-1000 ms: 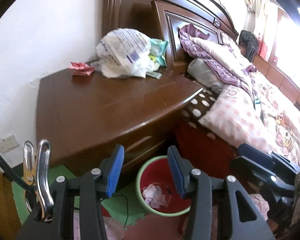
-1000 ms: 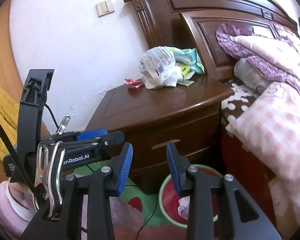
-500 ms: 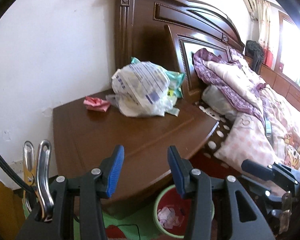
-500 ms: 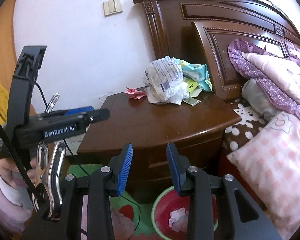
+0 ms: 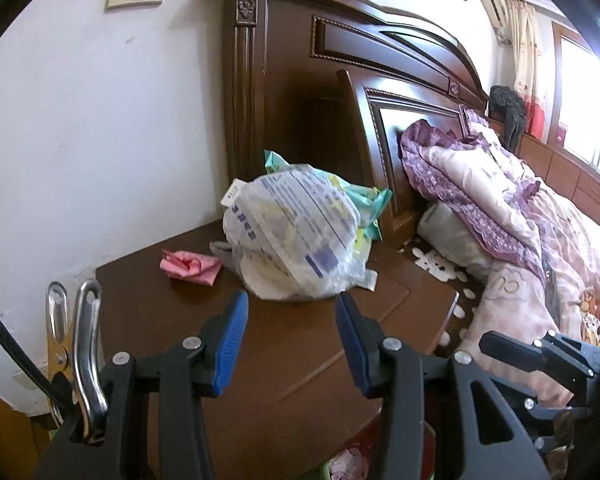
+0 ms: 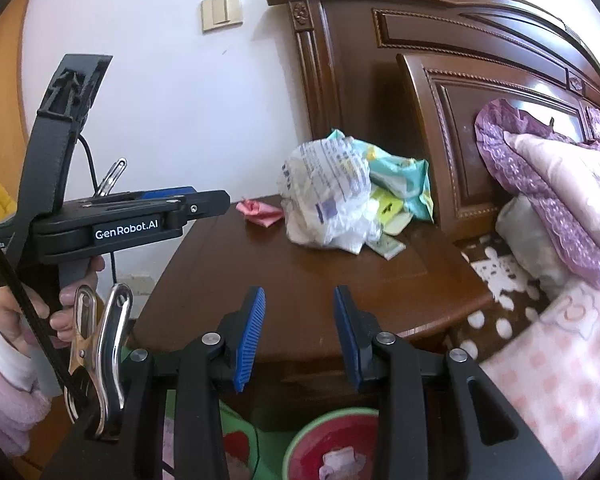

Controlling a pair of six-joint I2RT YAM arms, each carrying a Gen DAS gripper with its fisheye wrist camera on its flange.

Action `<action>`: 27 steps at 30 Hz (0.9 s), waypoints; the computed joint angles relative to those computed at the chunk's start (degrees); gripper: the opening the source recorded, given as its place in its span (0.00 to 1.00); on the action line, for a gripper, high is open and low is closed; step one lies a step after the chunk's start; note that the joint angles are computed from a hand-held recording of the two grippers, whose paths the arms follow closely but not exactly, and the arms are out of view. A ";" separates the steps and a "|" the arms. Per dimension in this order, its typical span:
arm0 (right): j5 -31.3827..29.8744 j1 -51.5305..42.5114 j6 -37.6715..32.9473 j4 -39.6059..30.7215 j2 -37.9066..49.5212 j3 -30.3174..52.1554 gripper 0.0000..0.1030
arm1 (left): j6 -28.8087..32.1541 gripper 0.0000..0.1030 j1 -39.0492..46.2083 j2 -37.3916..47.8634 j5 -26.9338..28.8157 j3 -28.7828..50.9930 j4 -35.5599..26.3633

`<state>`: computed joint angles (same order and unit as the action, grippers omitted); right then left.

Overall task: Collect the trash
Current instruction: 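Raise both grippers from the bin toward the plastic bag on the nightstand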

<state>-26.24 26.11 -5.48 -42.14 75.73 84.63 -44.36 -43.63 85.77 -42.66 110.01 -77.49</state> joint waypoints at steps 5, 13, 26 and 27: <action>0.16 0.48 1.12 1.30 5.20 4.69 0.35 | 4.59 0.46 5.97 0.76 3.40 0.33 2.67; 3.10 2.00 1.53 3.65 13.57 11.62 0.35 | 11.32 0.50 16.72 4.58 10.43 2.62 5.90; 7.74 4.08 0.92 1.08 30.81 30.04 0.35 | 16.59 0.70 29.77 9.69 21.23 2.04 16.66; 7.48 3.98 1.35 0.45 32.66 32.37 0.35 | 16.76 0.70 30.51 10.14 22.19 1.90 17.49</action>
